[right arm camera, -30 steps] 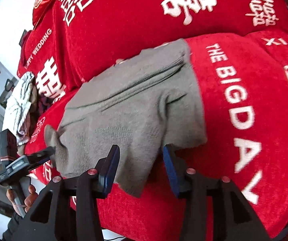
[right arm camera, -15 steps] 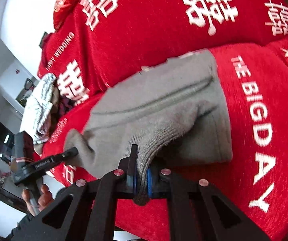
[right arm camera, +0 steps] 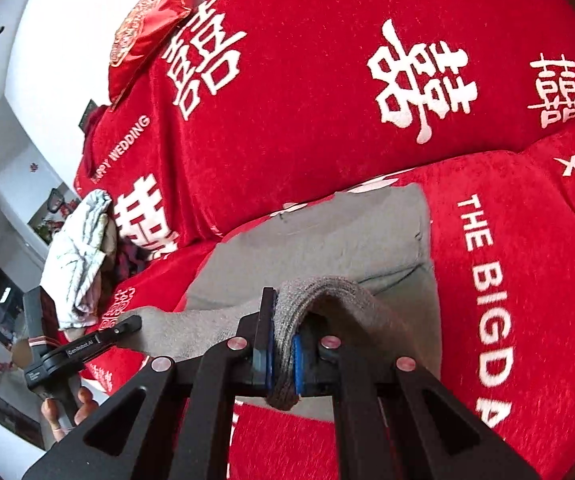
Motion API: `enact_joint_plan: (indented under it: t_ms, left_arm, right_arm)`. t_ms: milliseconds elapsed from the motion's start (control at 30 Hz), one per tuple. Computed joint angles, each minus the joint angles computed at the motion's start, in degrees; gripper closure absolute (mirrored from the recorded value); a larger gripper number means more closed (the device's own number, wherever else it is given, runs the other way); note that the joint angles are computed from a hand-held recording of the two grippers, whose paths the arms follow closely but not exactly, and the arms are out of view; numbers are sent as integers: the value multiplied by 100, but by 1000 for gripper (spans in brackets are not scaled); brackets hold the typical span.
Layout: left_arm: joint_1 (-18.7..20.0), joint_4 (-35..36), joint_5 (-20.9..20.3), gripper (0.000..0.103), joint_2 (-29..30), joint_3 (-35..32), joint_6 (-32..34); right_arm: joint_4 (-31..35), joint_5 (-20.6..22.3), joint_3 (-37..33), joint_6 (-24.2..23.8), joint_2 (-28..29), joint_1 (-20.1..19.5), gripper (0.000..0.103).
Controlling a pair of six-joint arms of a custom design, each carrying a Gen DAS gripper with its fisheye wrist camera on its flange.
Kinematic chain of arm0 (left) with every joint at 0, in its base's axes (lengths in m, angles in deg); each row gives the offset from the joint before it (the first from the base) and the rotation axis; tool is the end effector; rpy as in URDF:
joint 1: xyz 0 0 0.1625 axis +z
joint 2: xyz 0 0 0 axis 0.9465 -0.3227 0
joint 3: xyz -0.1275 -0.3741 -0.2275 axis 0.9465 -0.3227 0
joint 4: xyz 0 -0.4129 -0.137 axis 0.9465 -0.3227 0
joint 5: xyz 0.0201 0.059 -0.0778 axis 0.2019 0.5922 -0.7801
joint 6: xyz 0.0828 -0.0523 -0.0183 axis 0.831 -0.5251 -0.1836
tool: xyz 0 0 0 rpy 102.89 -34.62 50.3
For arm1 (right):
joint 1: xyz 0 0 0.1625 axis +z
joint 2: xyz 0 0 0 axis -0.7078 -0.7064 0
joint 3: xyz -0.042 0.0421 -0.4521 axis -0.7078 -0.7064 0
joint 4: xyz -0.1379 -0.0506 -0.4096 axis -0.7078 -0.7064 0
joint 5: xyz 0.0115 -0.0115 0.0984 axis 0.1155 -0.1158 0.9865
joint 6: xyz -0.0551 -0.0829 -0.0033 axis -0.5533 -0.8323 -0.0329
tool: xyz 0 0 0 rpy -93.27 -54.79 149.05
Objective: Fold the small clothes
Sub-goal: 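Lift the hem with both grippers and fold it toward the collar, then lay the held hem down near the collar with both grippers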
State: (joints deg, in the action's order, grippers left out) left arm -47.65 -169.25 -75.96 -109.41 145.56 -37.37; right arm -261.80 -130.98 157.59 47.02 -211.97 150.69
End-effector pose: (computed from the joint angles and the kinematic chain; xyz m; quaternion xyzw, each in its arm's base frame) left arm -0.3149 -0.3386 0.1923 0.2143 0.9386 -0.2361 0.1319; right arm 0.1371 -0.1766 0.3593 -0.0114 -0.8637 0.4793 0.1551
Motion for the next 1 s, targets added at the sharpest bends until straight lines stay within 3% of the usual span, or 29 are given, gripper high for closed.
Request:
enact_joint_plan:
  t_ms: [200,1000]
  left_arm:
    - [3,231,306,91,454,-389,99]
    - [331,413,637,92,1342,-1237,424]
  right_arm:
    - [-272,-260,-148,21,447,-114,96]
    - [-445,-544,-877,-257,1520,-473,96]
